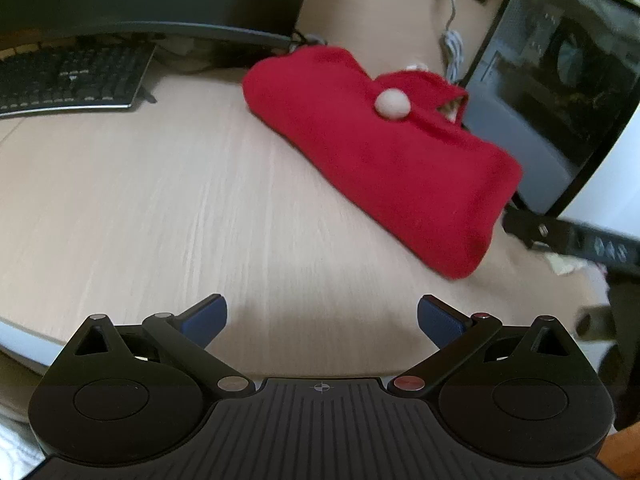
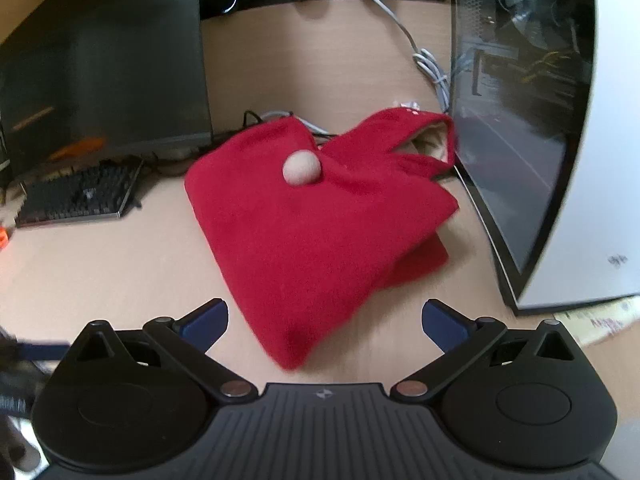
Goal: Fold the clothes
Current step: 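Move both tools toward the bunched red jacket and reach over it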
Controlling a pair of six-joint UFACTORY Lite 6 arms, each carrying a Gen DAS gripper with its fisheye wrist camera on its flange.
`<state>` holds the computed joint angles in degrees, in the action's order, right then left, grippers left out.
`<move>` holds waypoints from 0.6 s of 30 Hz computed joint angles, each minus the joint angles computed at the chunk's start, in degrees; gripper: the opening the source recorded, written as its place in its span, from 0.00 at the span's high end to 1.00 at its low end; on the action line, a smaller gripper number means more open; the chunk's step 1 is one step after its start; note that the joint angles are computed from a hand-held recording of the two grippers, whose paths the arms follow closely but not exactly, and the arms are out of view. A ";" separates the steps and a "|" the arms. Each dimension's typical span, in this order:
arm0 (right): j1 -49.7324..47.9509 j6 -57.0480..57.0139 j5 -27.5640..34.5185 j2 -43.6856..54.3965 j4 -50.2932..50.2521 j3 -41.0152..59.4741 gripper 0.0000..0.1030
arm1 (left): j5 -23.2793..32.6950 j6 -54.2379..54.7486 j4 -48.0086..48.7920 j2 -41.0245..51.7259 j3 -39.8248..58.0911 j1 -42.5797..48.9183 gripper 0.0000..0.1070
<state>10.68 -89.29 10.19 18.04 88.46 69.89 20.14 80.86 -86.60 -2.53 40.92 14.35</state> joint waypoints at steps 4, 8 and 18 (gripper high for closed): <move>-0.87 23.96 0.30 8.15 -20.35 12.16 0.00 | 7.19 6.52 -4.18 -0.89 1.41 6.60 0.04; -1.77 47.95 -1.75 15.02 -38.76 20.02 0.00 | 11.13 10.02 -5.96 2.54 5.90 11.21 0.04; -1.34 38.03 17.77 47.19 -23.73 67.81 0.00 | 11.84 10.75 -2.36 8.88 14.99 18.37 0.04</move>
<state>9.35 -51.26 27.97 65.22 64.73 137.70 31.97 91.60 -88.97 6.35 55.91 32.72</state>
